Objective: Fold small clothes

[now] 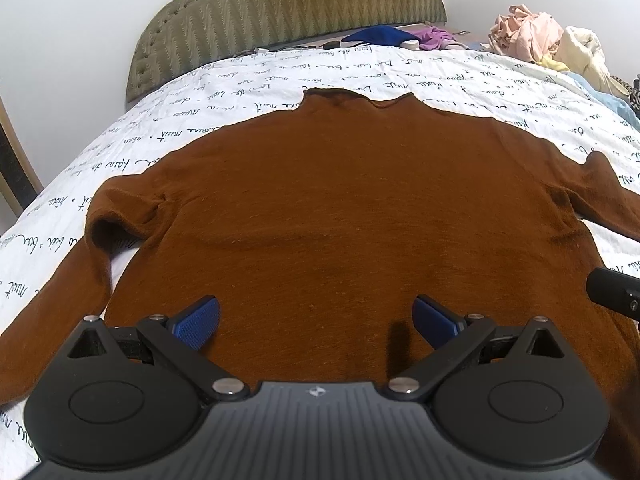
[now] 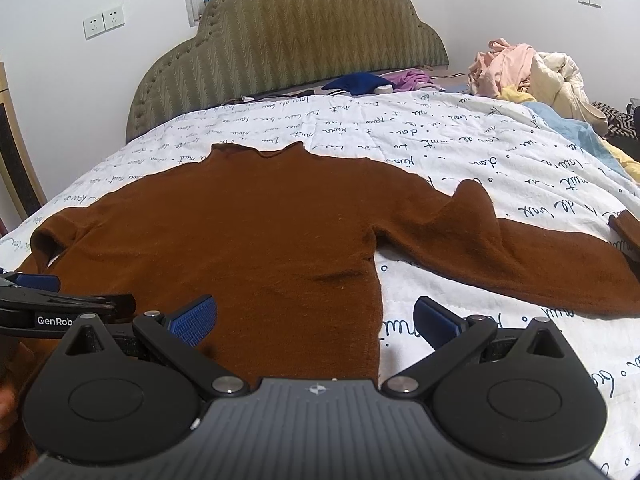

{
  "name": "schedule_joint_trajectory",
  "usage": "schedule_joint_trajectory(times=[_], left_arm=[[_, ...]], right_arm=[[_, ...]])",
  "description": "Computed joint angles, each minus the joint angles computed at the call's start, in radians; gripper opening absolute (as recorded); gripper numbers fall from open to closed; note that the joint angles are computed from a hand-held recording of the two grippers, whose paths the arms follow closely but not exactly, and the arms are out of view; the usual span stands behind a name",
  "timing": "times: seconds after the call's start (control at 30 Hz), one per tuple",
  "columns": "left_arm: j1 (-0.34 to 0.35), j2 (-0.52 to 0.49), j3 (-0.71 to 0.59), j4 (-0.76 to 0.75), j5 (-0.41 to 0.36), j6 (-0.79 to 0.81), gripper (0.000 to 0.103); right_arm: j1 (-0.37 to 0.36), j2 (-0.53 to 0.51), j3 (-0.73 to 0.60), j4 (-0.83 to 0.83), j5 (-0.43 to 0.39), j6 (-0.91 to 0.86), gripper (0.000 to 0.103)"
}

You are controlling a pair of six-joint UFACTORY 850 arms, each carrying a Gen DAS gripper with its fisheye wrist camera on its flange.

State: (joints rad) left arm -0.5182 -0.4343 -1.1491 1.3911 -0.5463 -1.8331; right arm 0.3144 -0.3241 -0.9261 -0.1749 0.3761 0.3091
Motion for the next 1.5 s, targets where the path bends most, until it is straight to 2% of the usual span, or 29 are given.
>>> schedule_joint_trajectory(times=[0.3,0.57,0.67,0.8,0.9,1.0,1.07,1.2,1.3,1.5], left_arm=[[-0.012,-0.013,-0.026,0.018,-0.007,-0.013,0.103],[-0.03,-0.042,-0.063,0.059,0.014,-0.04,0.103],[-0.037,-0.053,-0.072,0.058,0.011,-0.019,0.103],[-0.039,-0.062,-0.077,0.045,0.013,0.01,0.103],[-0.037,-0.064,-0.078,0.038,0.021,0.011,0.103],[-0.036,-0.066,-0.08,0.028,0.035,0.021,0.103],[-0.037,-0.07,-0.083,0.021,0.034,0.035,0.103],[-0.036,-0.076,-0.087,-0.001,0.035,0.06,0.103],[-0.036,-0.075,-0.085,0.001,0.038,0.054,0.103],[-0.034,-0.078,-0.087,-0.012,0.042,0.068,0.103]], right_arm=[[-0.014,0.016,0.026,0.016,0.051,-0.044,0.103],[-0.07,0.05,0.064,0.047,0.109,-0.062,0.103],[-0.086,0.061,0.078,0.205,0.143,-0.219,0.103],[-0.113,0.046,0.067,0.501,0.194,-0.512,0.103],[-0.131,-0.004,0.027,0.762,0.275,-0.816,0.102],[-0.164,-0.074,-0.03,0.911,0.333,-1.028,0.1],[-0.185,-0.114,-0.071,0.96,0.334,-1.124,0.085],[-0.227,-0.163,-0.126,0.936,0.274,-1.157,0.077],[-0.245,-0.202,-0.173,0.926,0.215,-1.17,0.065],[-0.26,-0.208,-0.194,0.919,0.165,-1.119,0.025]])
